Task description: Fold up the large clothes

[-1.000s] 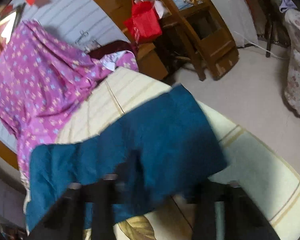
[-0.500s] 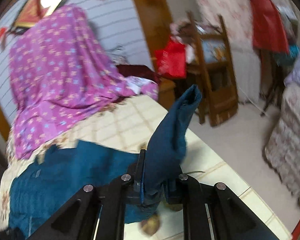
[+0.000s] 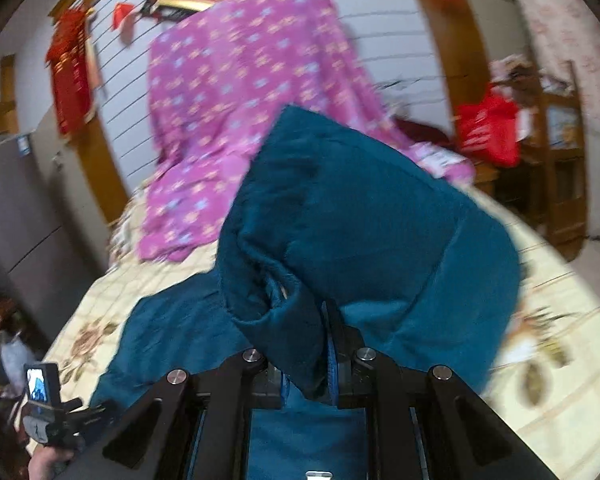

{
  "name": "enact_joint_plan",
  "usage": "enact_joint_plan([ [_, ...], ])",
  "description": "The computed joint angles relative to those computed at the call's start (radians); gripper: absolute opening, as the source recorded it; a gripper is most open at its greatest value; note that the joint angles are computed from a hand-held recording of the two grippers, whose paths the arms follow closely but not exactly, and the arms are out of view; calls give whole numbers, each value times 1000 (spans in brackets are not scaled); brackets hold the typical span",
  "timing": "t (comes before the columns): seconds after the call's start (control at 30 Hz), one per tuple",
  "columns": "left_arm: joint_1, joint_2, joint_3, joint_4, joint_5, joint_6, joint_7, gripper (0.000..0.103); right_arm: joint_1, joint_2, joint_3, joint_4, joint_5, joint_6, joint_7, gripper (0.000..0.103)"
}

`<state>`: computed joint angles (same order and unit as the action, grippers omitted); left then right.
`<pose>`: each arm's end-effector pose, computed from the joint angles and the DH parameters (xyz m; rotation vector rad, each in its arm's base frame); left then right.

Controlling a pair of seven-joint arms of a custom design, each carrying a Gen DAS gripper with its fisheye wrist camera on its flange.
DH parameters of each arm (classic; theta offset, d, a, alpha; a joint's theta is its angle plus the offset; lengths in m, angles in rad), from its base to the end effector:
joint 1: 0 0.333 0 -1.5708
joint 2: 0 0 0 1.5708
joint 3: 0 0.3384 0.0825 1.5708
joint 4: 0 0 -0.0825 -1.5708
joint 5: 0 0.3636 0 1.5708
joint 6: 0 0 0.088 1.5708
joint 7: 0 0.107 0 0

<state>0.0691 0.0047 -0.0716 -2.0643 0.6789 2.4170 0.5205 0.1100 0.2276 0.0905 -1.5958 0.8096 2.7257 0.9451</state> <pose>0.5627 0.0018 0.5001 -2.2465 1.1728 -0.2427 0.6582 0.0986 0.6246 -1.6446 1.3240 -0.4110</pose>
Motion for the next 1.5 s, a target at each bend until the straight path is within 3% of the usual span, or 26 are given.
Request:
enact_joint_plan([
  [0.2,8,0,6,6,-33,43,-4,86,56,86,100,13,118,-7,-105,13],
  [0.33,11,16,10,26,-19,30,-7,86,95,158,152,61,182,-45,-175,13],
  [0.53,20,33,16,31,-94,53,26,86,165,270,180,171,155,-57,-184,13],
  [0.7,17,44,16,38,-113,56,38,86,179,312,179,217,122,-70,-113,16],
  [0.73,17,45,16,38,-116,57,41,86,187,328,168,248,95,-89,-69,30],
  [0.77,17,45,16,37,-123,61,47,86,185,335,162,260,78,-117,-29,55],
  [0.8,17,45,17,35,-126,62,50,86,179,336,163,263,72,-133,-8,67],
  [0.83,18,44,18,35,-129,63,51,86,172,330,166,257,74,-138,5,86],
  [0.9,18,42,19,32,-133,65,49,86,153,288,179,197,100,-112,-22,90],
  [0.97,20,42,20,30,-138,69,44,86,145,246,164,151,82,-135,-20,90],
  [1.07,21,34,20,17,-144,95,44,86,172,161,93,47,-33,-127,44,90],
  [1.1,23,26,20,5,-156,121,52,86,191,133,61,6,-100,-106,81,90],
  [1.2,31,-8,21,-53,-201,255,79,86,303,47,-110,-134,-508,-48,358,90],
  [1.23,34,-15,22,-67,-216,294,86,86,308,31,-124,-160,-566,-44,396,90],
  [1.3,37,-21,24,-100,-295,405,138,86,305,-10,-148,-243,-661,-5,463,90],
  [1.37,32,-10,20,-107,-400,463,229,86,261,-19,-129,-286,-630,-42,483,101],
  [1.4,27,3,15,-103,-482,490,305,86,237,-24,-110,-301,-599,-37,470,101],
  [1.5,35,60,-49,-68,-899,556,700,86,229,-19,-95,-292,-696,-43,506,103],
])
